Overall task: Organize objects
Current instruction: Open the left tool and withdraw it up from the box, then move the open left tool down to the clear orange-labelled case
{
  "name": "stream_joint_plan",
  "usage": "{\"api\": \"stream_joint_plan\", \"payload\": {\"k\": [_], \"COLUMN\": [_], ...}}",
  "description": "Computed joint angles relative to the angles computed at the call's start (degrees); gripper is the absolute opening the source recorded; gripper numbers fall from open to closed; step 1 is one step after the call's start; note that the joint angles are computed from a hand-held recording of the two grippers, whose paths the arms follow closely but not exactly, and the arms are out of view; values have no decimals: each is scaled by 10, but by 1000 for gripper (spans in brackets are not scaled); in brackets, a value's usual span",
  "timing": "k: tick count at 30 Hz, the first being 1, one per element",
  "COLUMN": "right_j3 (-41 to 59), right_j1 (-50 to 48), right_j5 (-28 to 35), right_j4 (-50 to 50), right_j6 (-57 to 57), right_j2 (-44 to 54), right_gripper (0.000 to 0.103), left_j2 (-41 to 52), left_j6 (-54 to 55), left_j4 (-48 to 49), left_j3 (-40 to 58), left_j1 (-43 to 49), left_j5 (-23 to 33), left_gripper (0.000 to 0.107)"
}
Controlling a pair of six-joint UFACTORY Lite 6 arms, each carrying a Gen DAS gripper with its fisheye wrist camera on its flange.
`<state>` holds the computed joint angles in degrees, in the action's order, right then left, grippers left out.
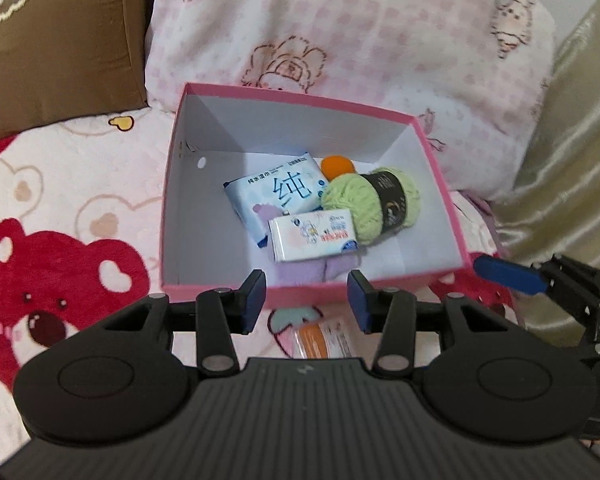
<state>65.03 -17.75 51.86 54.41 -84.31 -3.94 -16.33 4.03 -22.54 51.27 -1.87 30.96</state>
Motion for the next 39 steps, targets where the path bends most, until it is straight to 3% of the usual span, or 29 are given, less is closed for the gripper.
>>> {"api": "stream_joint_plan", "payload": {"k": [7,12,15,25,31,39], "right_j3": [-32,-19,-35,-70,-62,-123], "right_j1": [-52,-83,-100,-146,-190,-216], "right_j5": [75,136,145,177,261,280], "right_j4": [-17,-40,-43,-67,-88,-97], "right_j6": [2,40,32,21,29,-13], "right_j2": [-97,-104,-123,-171,-177,-226], "right_gripper": [84,95,96,96,96,96], "left_j2": [-97,-141,-159,-201,-242,-275], "left_j6": [-61,-66,-69,-73,-53,-32], "left_j4": [73,80,86,85,51,16], "left_j3": [1,5,-1,-39,-77,-137], "left_j1": [-17,-18,-27,-44,-28,-12], "left_j5": [107,167,183,214,233,228], "left_gripper": [58,68,80,94,96,97]}}
